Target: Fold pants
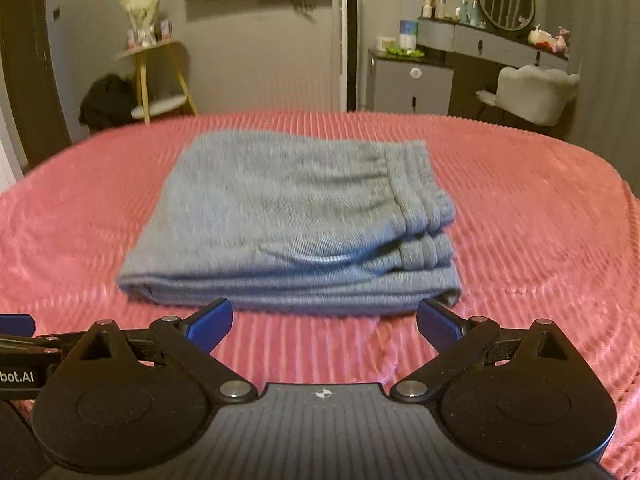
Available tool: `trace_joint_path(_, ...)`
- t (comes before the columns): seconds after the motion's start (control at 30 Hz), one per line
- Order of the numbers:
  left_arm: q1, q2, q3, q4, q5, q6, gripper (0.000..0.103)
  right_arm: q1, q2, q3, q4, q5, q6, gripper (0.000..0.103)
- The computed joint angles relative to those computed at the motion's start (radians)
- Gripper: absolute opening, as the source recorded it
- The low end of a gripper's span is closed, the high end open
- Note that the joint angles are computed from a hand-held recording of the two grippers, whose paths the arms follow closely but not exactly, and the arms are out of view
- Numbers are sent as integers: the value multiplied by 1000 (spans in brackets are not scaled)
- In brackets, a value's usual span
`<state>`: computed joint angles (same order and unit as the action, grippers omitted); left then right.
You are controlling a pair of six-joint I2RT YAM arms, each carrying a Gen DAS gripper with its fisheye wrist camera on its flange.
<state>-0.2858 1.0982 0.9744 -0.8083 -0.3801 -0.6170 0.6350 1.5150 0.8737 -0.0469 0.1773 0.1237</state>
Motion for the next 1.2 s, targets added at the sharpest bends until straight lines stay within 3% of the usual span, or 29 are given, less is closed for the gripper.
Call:
trace_joint_path(0.13,6,39,-14,76,-40,87,102,-3,-2,-17,48,3,-27,99)
trace_joint_path(0.37,53,111,-53,228,-30,240,102,-3,50,11,67,35,-45,99)
trace_joint_path(0.57,142,131,-115,341,46,197,102,-35,133,78,39,2,12,99)
trace_joint_path(1.2,184,183,-122,382,115,238,102,-35,247,148,56,14,-15,99)
